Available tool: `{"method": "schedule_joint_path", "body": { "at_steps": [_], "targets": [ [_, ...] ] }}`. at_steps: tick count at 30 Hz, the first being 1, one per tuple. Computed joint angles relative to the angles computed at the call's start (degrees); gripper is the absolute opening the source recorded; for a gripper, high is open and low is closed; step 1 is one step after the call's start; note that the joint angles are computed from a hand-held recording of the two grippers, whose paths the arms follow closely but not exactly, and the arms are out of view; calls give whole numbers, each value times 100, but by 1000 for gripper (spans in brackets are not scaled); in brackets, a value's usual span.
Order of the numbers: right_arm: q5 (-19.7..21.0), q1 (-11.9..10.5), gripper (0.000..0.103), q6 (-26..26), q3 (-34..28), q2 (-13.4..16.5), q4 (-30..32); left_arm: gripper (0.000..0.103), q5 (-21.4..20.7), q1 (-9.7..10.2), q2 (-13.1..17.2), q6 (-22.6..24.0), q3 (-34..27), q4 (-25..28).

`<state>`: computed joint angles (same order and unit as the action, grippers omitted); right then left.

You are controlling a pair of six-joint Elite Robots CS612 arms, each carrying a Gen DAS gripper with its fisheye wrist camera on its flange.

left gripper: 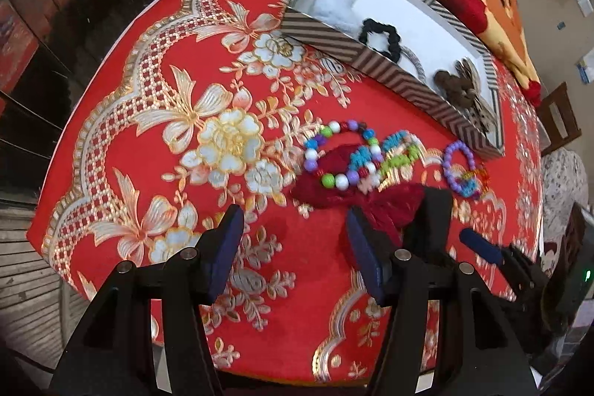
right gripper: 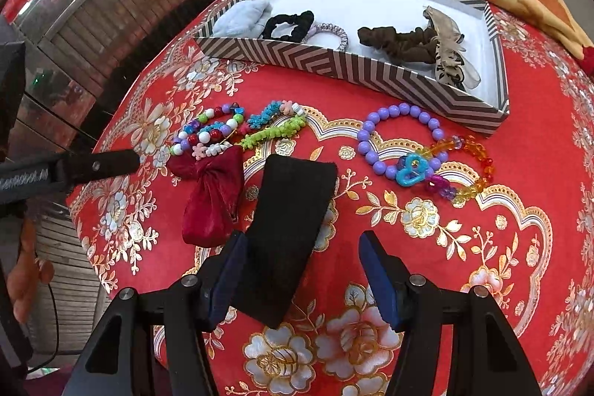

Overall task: Organize jewelry
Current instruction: 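Grasp the multicolour bead bracelet with the left gripper while the right grasps the black velvet case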

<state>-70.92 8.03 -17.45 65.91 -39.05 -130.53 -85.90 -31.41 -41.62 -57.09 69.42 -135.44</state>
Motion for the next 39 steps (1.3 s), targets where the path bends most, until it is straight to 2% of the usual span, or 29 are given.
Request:
{"method": "schedule_joint_path", "body": {
  "at_steps": [6, 16, 18, 20, 21, 23, 24, 26, 28, 32, 39],
  "targets": [
    [1, -3, 60, 65, -96, 56, 95, 57, 153, 115, 288, 94, -490, 415],
    [8, 12, 60, 160, -202, 144, 106, 57, 235, 157, 846, 1243, -1456, 1312],
    [27, 12, 60, 164, -210, 160, 72, 52, 278, 159, 927, 1331, -1587, 1437],
    [38, 14, 60, 164, -200, 168, 6, 40, 323, 159, 969, 1388, -1643, 1454],
    [17, 21, 60, 170, -198, 175, -26, 38, 353, 158, 990, 1449, -1670, 1444],
    [13, 30, 47, 152, -215, 196, -10, 25, 479, 144, 1020, 1568, -1723, 1479],
    [32, 33, 45, 132, -210, 202, -29, 21, 496, 135, 1044, 1612, -1752, 1439],
    [37, 42, 32, 82, -178, 201, -114, 10, 472, 133, 1073, 1718, -1774, 1334],
    [95, 32, 28, 24, -152, 197, -147, 10, 454, 123, 1127, 1747, -1877, 1335],
    [151, -3, 15, 26, -124, 168, -153, 10, 111, 176, 980, 1662, -1629, 941],
    [262, -92, 9, 7, 7, 45, -335, 10, 184, 169, 645, 1554, -1191, 383]
  ]
}}
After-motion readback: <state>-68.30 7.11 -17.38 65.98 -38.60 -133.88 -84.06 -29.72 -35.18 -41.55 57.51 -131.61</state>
